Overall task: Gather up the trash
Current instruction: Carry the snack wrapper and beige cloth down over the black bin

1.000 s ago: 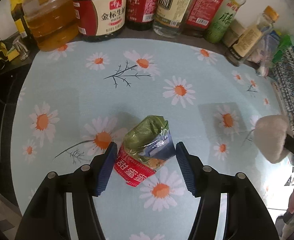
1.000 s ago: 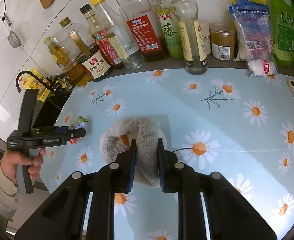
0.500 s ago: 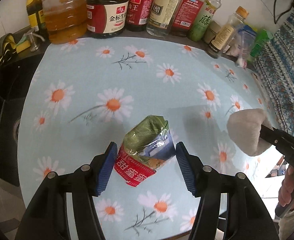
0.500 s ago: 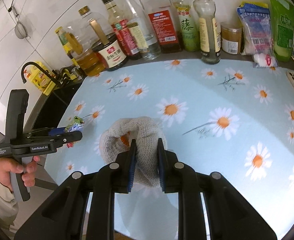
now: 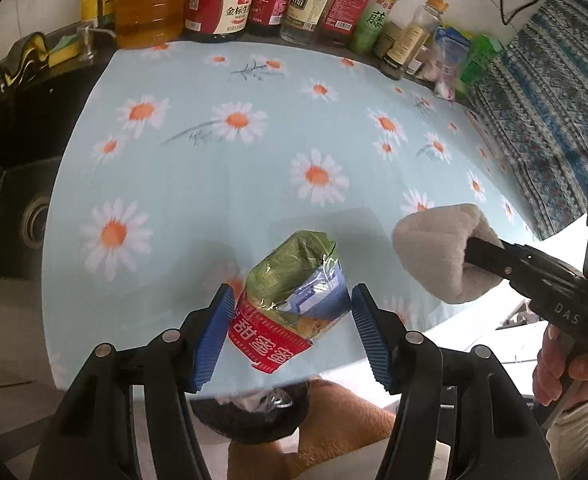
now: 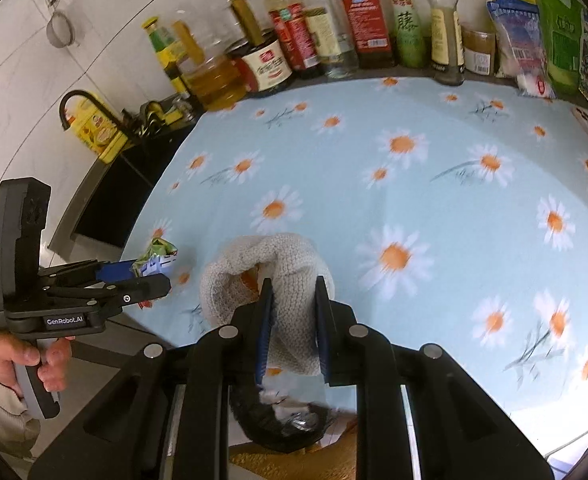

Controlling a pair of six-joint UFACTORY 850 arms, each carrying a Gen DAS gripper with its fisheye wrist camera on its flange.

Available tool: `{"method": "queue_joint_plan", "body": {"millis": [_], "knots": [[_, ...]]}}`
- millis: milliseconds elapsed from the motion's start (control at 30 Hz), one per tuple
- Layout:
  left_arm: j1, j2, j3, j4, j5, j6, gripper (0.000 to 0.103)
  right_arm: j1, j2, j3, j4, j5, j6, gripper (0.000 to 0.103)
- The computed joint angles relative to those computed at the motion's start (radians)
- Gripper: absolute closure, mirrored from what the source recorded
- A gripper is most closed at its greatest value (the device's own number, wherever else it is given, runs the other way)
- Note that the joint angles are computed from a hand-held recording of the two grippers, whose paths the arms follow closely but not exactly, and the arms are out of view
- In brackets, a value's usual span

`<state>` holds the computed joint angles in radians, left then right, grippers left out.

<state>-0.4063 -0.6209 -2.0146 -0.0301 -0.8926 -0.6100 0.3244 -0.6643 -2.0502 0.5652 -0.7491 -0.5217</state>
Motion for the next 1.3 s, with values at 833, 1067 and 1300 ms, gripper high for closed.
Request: {"method": "queue_joint_plan", "body": {"millis": [833,1067,1300], "knots": [[-0.044,0.322,0.543,-0.166,0.177,0.072,0.045,0.122,0.225,0.497,-0.081,0.161,0.086,0.082],[-0.040,0.299,0.565,-0.225,0.158,0.112,0.044,0.124,0.175,0.488,-0.097,0.127,0.119,0.082],[-0.030,0.251,0.588,-0.291,0.134,0.141,0.044,0.120,0.100,0.440,-0.131,0.081,0.177,0.082]]}}
